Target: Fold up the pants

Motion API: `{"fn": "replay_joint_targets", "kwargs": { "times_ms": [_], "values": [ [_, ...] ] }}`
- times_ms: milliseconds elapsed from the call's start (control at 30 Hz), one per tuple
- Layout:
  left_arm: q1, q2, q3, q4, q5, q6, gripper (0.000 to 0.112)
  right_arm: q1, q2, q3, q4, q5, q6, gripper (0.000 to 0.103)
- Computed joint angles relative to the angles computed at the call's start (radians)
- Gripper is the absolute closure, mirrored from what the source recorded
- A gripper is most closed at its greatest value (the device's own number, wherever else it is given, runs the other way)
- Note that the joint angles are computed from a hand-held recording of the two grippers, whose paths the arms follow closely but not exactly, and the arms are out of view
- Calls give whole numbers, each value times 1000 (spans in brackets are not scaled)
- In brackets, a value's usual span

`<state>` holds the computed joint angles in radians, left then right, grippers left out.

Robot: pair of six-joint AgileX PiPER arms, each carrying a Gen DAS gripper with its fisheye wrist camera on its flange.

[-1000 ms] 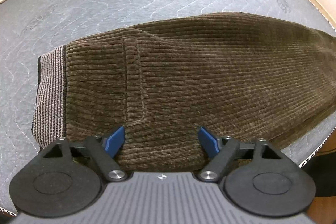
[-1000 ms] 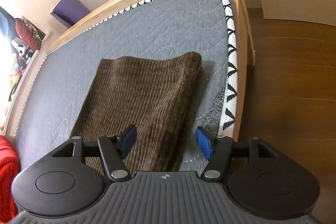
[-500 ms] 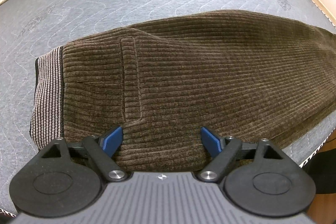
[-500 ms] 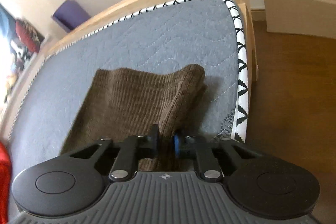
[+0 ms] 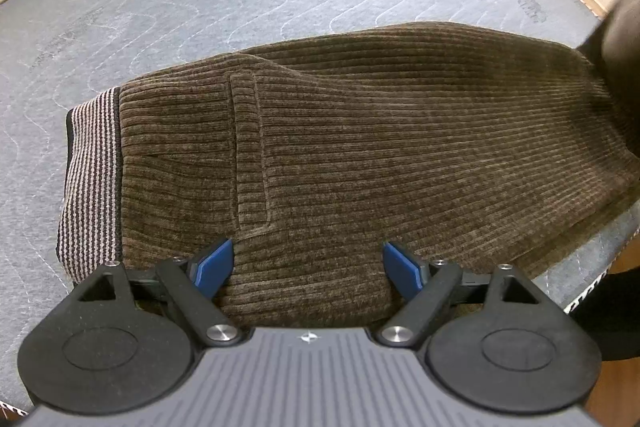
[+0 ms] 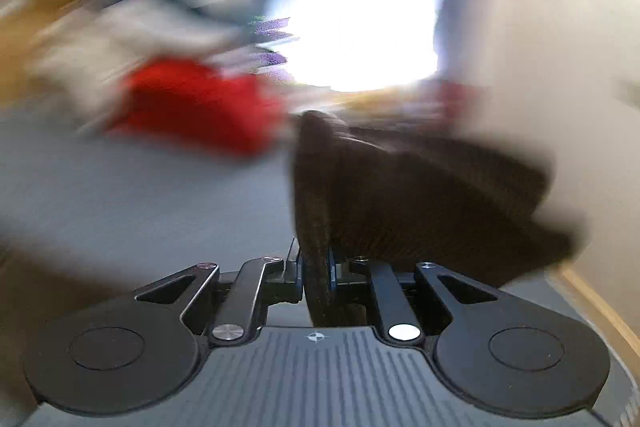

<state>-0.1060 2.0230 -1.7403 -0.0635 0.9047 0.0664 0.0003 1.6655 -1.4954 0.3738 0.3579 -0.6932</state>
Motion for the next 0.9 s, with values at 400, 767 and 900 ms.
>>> {"fn": "replay_joint_targets", "kwargs": {
  "times_ms": [400,767,900],
  "values": [
    [29,-38,31,-58,24,48,26,221,-45,150,-46,339,-224,58],
    [11,-25,13,-25,29,22,26,210,101,-66,-29,437,-42,53],
    [5,-36,38,-15,5,16,26,271,129,-39,-166,420,-42,53]
  ]
}}
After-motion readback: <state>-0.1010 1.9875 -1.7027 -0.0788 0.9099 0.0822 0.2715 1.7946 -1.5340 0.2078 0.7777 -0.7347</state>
